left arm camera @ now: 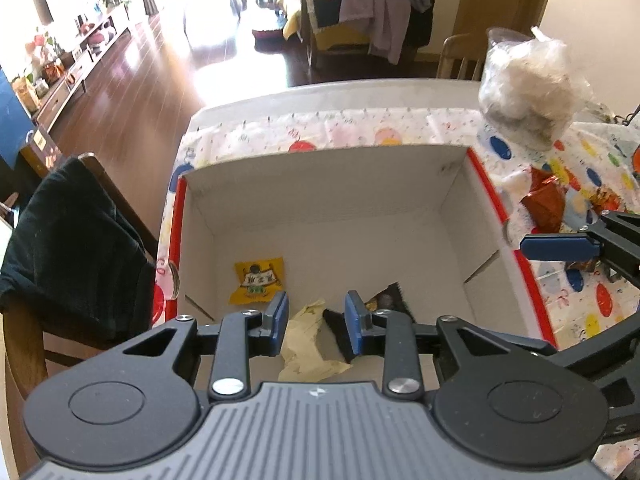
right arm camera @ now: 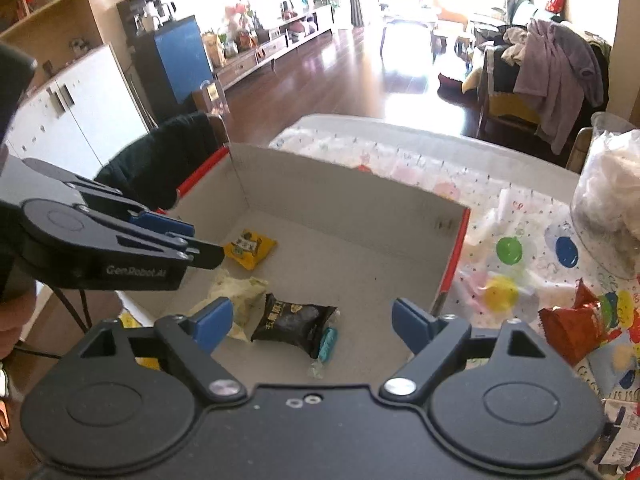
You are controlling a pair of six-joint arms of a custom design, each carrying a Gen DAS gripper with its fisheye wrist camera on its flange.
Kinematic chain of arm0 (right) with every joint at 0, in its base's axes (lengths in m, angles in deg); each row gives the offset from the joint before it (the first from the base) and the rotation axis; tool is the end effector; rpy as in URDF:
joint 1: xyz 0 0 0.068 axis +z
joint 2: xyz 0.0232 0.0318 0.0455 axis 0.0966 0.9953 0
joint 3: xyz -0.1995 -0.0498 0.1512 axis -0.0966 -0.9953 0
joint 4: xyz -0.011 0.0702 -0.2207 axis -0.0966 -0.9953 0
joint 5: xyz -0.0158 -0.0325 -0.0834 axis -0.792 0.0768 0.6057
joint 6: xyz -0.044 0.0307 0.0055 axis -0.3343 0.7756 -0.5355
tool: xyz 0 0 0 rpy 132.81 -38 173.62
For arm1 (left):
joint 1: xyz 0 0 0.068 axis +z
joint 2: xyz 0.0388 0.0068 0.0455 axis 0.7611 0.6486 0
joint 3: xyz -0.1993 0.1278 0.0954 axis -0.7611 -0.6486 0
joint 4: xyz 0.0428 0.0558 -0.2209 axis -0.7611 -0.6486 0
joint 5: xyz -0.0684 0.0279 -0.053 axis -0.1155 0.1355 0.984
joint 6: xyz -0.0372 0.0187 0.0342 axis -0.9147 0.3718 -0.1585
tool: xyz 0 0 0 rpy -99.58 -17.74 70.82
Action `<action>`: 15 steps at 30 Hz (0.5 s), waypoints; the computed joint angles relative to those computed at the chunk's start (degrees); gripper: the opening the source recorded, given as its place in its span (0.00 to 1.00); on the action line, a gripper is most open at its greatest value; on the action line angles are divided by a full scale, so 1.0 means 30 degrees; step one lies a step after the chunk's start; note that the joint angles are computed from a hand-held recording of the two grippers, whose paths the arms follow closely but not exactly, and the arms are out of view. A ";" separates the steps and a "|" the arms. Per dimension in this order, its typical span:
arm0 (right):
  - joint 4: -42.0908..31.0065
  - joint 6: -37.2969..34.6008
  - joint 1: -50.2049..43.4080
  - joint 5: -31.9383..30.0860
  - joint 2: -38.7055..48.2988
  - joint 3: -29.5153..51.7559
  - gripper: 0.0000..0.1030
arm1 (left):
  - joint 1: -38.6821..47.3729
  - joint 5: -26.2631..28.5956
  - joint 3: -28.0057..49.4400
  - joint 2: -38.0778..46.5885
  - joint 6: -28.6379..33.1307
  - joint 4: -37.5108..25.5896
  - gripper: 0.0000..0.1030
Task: Organize snacks
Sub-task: 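Open the left tool releasing the yellow packet while the right tool drops the black packet, then move both tools back from the box to the snack pile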
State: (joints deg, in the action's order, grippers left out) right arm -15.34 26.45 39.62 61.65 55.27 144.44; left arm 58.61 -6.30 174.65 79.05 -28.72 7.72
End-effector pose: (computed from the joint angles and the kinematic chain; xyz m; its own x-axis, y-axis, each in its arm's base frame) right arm 0.2690 0.1716 0.2508 -0.7863 0.0078 -0.6178 -0.0706 0.9922 0.1025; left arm 0.3326 0.0401 0.2627 -0.7118 0.4774 -0.5152 0.5592 0.8290 -0.0045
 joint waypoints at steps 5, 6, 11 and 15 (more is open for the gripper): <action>-0.0009 0.0335 0.0065 0.0095 -0.1709 -0.0900 0.87 | 0.0094 0.0971 -0.0570 -0.1275 -0.0247 0.0138 0.51; -0.0022 0.0406 0.0109 0.0230 -0.2073 -0.1090 0.88 | 0.0061 0.1116 -0.0688 -0.1540 -0.0234 0.0151 0.51; -0.0150 0.0847 0.0048 0.0393 -0.4122 -0.2260 0.91 | -0.0131 0.2002 -0.1347 -0.2947 -0.0283 -0.0066 0.60; -0.0401 0.1231 -0.0068 0.0466 -0.6104 -0.3392 0.95 | -0.0475 0.2649 -0.2522 -0.4481 -0.0713 0.0385 0.66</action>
State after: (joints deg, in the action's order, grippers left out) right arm -16.55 30.14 39.41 63.05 36.96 134.27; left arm 57.19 1.65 167.09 65.61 -30.86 8.88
